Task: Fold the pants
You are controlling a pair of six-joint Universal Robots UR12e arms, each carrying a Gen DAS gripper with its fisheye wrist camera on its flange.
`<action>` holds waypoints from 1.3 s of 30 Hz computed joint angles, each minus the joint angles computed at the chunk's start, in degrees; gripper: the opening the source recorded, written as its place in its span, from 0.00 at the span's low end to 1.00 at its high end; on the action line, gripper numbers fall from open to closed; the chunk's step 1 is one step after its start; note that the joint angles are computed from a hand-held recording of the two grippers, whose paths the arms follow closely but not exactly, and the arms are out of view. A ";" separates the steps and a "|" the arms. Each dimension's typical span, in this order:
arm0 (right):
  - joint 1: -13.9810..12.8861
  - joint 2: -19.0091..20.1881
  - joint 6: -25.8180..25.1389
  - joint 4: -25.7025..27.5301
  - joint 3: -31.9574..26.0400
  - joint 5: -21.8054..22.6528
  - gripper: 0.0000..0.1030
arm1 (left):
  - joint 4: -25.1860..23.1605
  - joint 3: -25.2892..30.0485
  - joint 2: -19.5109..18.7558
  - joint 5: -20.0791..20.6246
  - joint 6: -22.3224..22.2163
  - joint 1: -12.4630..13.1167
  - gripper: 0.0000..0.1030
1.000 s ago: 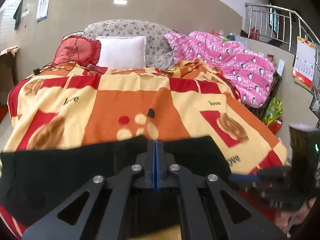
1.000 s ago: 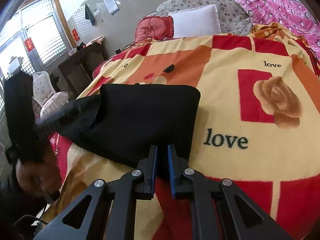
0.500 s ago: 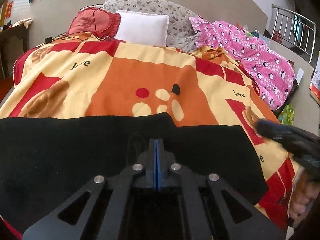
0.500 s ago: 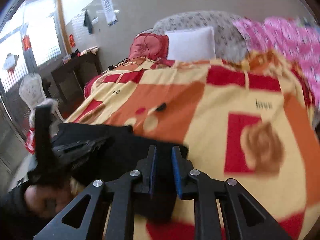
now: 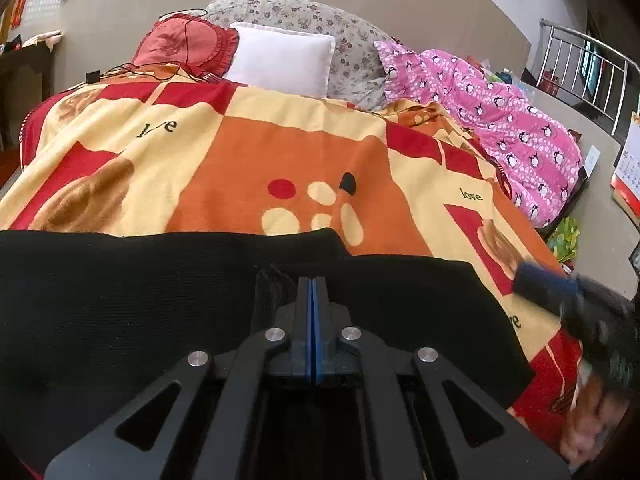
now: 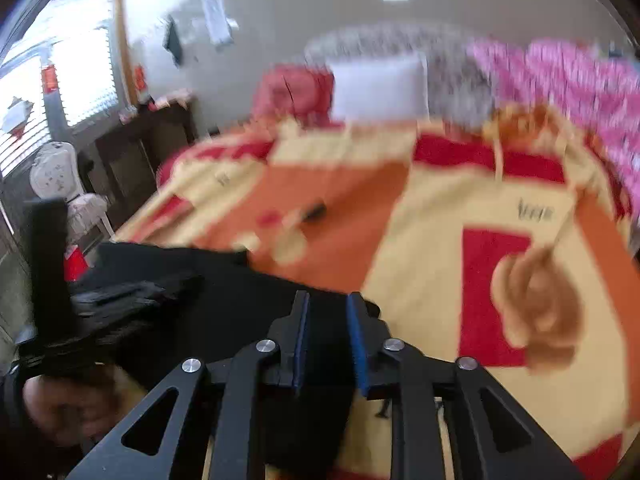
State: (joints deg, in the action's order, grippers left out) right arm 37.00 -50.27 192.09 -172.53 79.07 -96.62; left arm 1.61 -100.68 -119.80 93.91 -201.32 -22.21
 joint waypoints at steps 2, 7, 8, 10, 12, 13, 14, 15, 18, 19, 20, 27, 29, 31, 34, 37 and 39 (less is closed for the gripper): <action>-0.07 -0.09 0.18 8.75 -1.31 3.15 0.33 | -0.68 0.34 -0.04 0.64 0.04 -0.19 0.01; -0.15 0.21 2.30 4.59 -0.07 2.73 0.37 | -1.55 -0.73 2.03 -3.09 -1.62 0.56 0.23; -0.15 0.15 2.36 2.21 0.76 2.75 0.37 | 1.60 -2.40 3.08 -3.65 -2.98 0.71 0.36; -0.11 -0.02 3.68 -0.27 1.84 2.25 0.37 | 9.56 -6.21 4.91 -3.11 -4.60 0.74 0.76; 0.43 -0.17 3.92 -2.35 2.51 -0.72 0.38 | 19.17 -11.91 7.25 -2.50 -7.04 1.09 0.77; 0.64 -0.18 3.67 -3.16 2.71 -1.52 0.38 | 21.16 -13.86 8.12 -2.59 -8.42 1.43 0.77; 0.77 -0.28 3.57 -3.46 2.93 -1.98 0.38 | 25.06 -17.22 9.23 -3.62 -11.78 2.35 0.78; 0.71 -0.37 3.64 -3.51 3.08 -1.77 0.38 | 27.33 -19.07 9.65 -4.21 -14.15 2.99 0.80; 0.28 -0.46 4.87 -3.62 3.17 -0.39 0.38 | 36.66 -25.16 9.44 -1.31 -24.62 5.30 0.81; 0.04 -0.52 5.54 -3.59 3.24 0.42 0.38 | 37.25 -26.19 9.20 -0.35 -28.51 6.25 0.82; -0.10 -0.47 6.12 -3.54 3.18 0.85 0.38 | 37.56 -26.69 9.03 -0.76 -31.30 7.14 0.82; -0.03 -0.34 7.05 -2.89 2.83 0.79 0.38 | 47.54 -26.69 4.30 -8.81 -48.15 12.77 0.81; -0.02 -0.30 7.00 -2.55 2.70 0.89 0.38 | 49.33 -25.98 3.35 -11.12 -49.56 13.66 0.81; -0.03 -0.29 7.08 -2.24 2.60 0.80 0.38 | 49.12 -25.46 2.94 -11.50 -51.03 14.03 0.81; -0.06 -0.35 7.18 -2.32 2.73 0.92 0.38 | 51.56 -25.26 2.00 -11.22 -53.66 14.05 0.81; -0.19 -0.39 7.38 -2.47 2.85 1.28 0.38 | 51.62 -25.37 2.14 -9.62 -53.27 13.44 0.82; -0.27 -0.41 7.64 -2.40 2.88 1.54 0.38 | 52.30 -24.95 1.63 -9.91 -54.02 13.80 0.83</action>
State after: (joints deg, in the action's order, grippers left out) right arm 36.73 -50.67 199.73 -174.93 81.96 -95.08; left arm 53.92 -125.63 -118.17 83.99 -255.34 -8.41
